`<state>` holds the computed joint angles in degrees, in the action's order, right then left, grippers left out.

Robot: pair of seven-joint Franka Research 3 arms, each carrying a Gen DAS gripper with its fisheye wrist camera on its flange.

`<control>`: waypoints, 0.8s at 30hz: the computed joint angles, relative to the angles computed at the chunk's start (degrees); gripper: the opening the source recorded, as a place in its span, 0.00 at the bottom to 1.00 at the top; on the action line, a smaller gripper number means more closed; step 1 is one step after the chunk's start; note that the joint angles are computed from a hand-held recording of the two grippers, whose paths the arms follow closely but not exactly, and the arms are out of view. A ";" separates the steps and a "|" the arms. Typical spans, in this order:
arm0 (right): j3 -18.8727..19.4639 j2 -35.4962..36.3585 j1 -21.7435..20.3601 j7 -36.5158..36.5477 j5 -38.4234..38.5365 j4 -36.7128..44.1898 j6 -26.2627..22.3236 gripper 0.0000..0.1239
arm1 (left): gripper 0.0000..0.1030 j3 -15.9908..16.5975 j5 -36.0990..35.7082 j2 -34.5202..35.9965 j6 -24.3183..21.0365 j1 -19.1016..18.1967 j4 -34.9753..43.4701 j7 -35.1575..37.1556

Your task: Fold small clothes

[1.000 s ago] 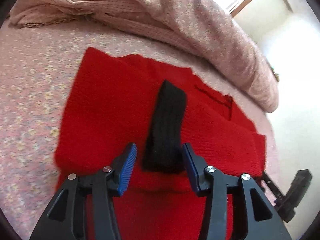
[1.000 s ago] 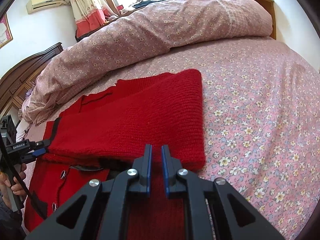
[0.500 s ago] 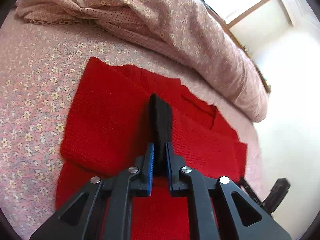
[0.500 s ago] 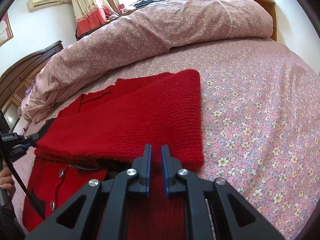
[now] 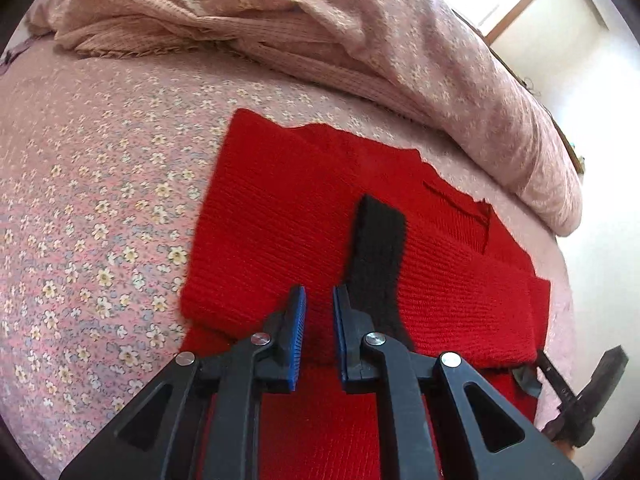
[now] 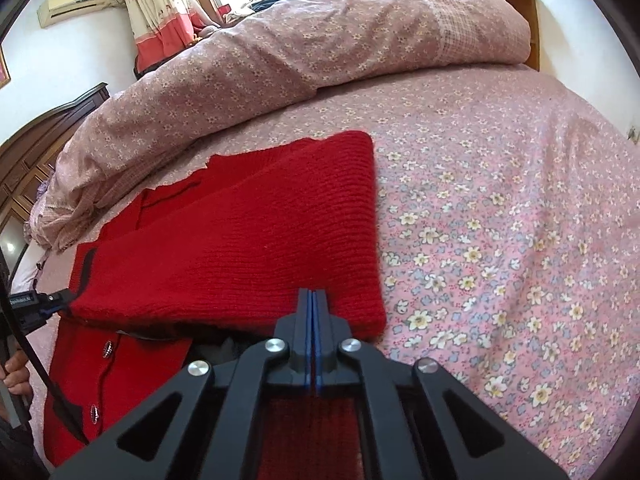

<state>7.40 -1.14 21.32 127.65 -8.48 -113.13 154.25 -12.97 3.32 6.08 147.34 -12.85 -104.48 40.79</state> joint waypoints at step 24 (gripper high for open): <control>1.18 -22.86 0.61 -8.73 17.88 -23.77 1.59 0.33 | 0.21 3.16 -1.14 -33.17 -9.16 -4.96 -31.75 7.23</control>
